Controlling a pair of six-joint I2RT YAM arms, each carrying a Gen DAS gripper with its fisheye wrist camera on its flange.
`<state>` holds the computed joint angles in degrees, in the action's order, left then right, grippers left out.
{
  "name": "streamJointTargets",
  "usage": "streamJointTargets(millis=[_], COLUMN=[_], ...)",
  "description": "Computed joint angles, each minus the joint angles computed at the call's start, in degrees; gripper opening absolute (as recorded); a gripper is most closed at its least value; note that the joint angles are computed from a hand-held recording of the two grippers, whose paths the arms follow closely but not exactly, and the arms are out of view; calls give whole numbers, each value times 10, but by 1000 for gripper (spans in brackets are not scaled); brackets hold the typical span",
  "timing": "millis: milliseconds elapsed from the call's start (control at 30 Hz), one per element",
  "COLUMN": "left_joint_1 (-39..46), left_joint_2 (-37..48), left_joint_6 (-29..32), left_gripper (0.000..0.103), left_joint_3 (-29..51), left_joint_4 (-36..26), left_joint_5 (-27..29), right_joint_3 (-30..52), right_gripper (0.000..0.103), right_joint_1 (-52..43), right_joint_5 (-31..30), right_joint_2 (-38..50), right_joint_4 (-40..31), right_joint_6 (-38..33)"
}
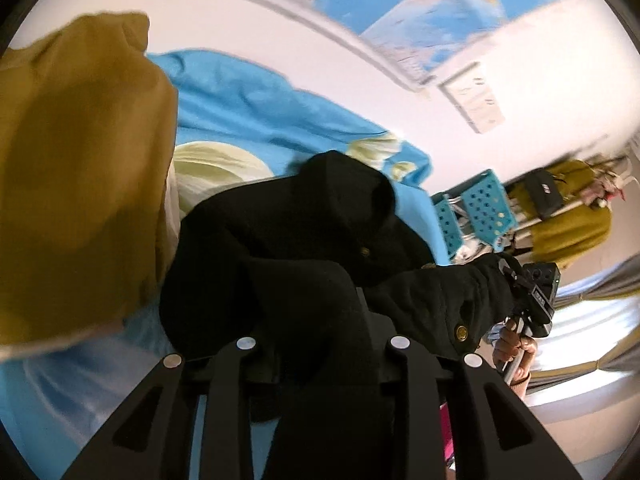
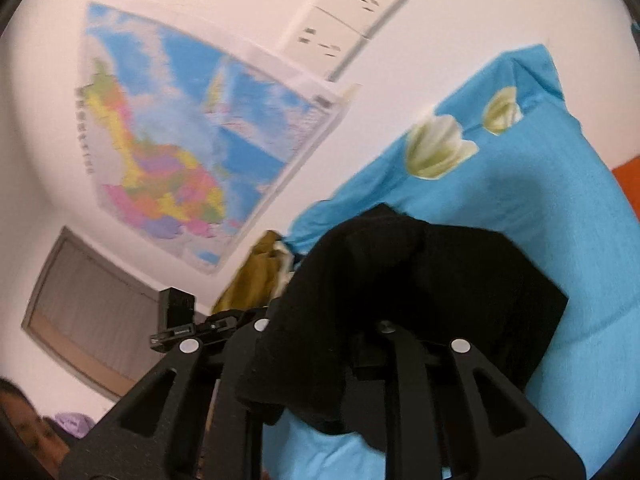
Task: Fold large clothes
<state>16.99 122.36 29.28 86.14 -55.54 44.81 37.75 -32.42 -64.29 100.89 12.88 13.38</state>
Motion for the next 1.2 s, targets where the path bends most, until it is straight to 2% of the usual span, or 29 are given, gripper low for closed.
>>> streamJointTargets(millis=[167, 233, 267, 367, 467, 533, 600, 633, 667, 700, 767, 867, 933, 967, 1067, 1133, 1200], left_joint_1=[-29, -35, -37, -39, -38, -31, -23, -18, -16, -14, -11, -5, 0, 4, 12, 15, -7], left_joint_2=[81, 109, 116, 140, 170, 205, 233, 241, 241, 237, 211, 158, 121, 84, 26, -1, -43], left_joint_6=[-48, -63, -67, -83, -100, -103, -106, -100, -90, -74, -57, -34, -31, -32, -6, 23, 36], left_gripper=[28, 30, 31, 32, 35, 41, 51, 53, 60, 67, 74, 78, 81, 83, 85, 87, 90], left_joint_3=[90, 120, 130, 155, 191, 238, 275, 283, 284, 279, 237, 156, 98, 47, -30, -67, -123], left_joint_4=[-7, -14, -16, -23, -41, -83, -119, -132, -140, -146, -125, -70, -22, 27, 89, 105, 153], left_joint_5=[-32, -35, -36, -28, -8, 19, 56, 79, 88, 100, 116, 124, 124, 116, 117, 130, 103], right_joint_3=[70, 87, 94, 103, 95, 70, 41, 30, 20, 15, 5, -7, -7, -5, 6, 25, 45], right_gripper=[19, 26, 32, 41, 58, 67, 84, 84, 84, 84, 84, 84, 84, 84, 84, 76, 63], right_joint_1=[29, 33, 35, 39, 41, 42, 40, 39, 40, 43, 64, 123, 161, 178, 232, 257, 270], right_joint_5=[39, 41, 43, 43, 38, 44, 52, 52, 53, 60, 83, 177, 226, 248, 342, 391, 413], right_joint_2=[94, 120, 128, 148, 147, 131, 112, 105, 95, 84, 48, -1, -8, -6, 13, 39, 63], right_joint_4=[10, 14, 15, 42, 79, 132, 191, 215, 222, 213, 155, 75, 53, 45, 43, 27, 6], right_joint_6=[33, 47, 50, 77, 102, 120, 144, 151, 143, 130, 50, -61, -100, -118, -152, -168, -186])
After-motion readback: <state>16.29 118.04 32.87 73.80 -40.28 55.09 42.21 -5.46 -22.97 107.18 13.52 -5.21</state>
